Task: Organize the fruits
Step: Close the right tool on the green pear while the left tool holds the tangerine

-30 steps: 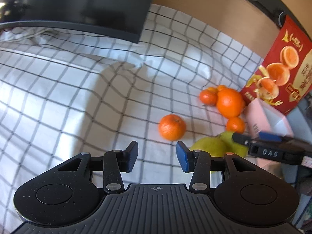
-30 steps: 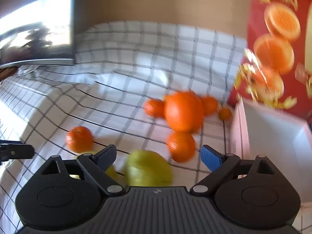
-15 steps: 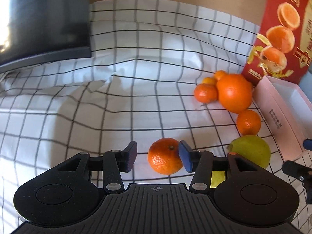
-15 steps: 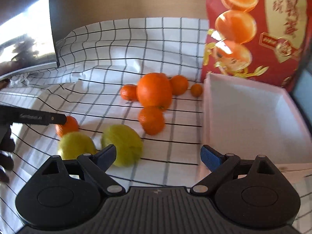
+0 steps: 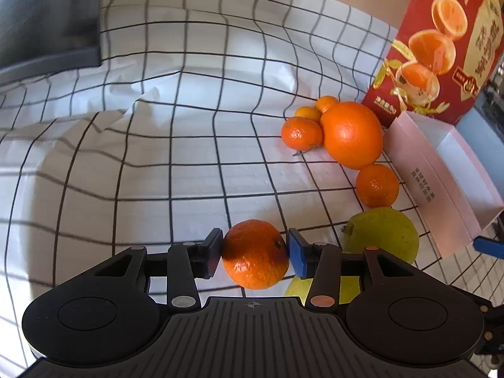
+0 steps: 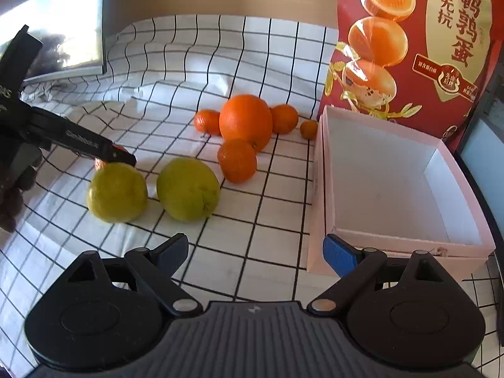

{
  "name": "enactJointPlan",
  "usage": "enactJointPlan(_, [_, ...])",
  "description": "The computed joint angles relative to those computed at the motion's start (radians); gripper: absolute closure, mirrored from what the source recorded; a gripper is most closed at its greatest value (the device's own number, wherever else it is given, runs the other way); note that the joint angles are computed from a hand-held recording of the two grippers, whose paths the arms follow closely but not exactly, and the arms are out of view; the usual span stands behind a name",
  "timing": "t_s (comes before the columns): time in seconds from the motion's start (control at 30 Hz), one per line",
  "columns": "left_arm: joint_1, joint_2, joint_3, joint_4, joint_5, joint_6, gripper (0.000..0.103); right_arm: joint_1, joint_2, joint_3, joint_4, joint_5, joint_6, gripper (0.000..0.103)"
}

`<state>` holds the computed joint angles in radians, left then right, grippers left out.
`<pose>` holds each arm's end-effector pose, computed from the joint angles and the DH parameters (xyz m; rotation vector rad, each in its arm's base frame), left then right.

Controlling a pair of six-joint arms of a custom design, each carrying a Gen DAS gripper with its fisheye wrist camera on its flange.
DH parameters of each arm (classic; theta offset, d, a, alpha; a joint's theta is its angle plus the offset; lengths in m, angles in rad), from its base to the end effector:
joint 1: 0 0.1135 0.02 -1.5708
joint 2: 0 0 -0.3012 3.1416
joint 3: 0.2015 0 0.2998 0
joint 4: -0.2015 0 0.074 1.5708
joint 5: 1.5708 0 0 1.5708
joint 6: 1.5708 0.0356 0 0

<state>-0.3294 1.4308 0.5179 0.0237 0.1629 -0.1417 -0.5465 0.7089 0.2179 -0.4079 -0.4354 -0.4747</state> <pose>0.2572 -0.0940 0.1313 0.3046 2.4684 -0.4031 0.1316 -0.0624 0.1408 -0.0972 2.3584 0.0526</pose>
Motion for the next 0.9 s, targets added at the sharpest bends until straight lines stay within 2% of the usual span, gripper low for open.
enactJointPlan(0.13, [0.057, -0.075, -0.074, 0.025, 0.030, -0.045, 0.054, -0.021, 0.057, -0.002, 0.056, -0.015, -0.029, 0.010])
enactJointPlan(0.23, [0.087, -0.176, -0.135, -0.008, 0.036, -0.054, 0.054, 0.006, 0.109, -0.003, 0.128, 0.006, -0.026, 0.010])
enactJointPlan(0.4, [0.109, -0.408, -0.228, -0.158, 0.059, -0.067, 0.054, 0.060, 0.134, 0.008, 0.149, -0.037, -0.083, 0.010])
enactJointPlan(0.5, [0.093, -0.539, -0.267, -0.248, 0.053, -0.105, 0.054, 0.194, 0.141, -0.011, 0.223, 0.042, -0.130, 0.010])
enactJointPlan(0.6, [0.055, -0.665, -0.299, -0.338, 0.027, -0.159, 0.054, 0.287, 0.243, -0.003, 0.327, 0.089, -0.129, 0.011])
enactJointPlan(0.67, [0.023, -0.731, -0.314, -0.388, 0.003, -0.191, 0.054, 0.318, 0.322, 0.007, 0.395, 0.100, -0.130, 0.011])
enactJointPlan(0.73, [-0.006, -0.782, -0.326, -0.431, -0.022, -0.219, 0.054, 0.314, 0.376, 0.033, 0.403, 0.061, -0.149, 0.011])
enactJointPlan(0.9, [-0.055, -0.859, -0.341, -0.494, -0.049, -0.275, 0.054, 0.385, 0.462, 0.055, 0.478, 0.090, -0.146, 0.013])
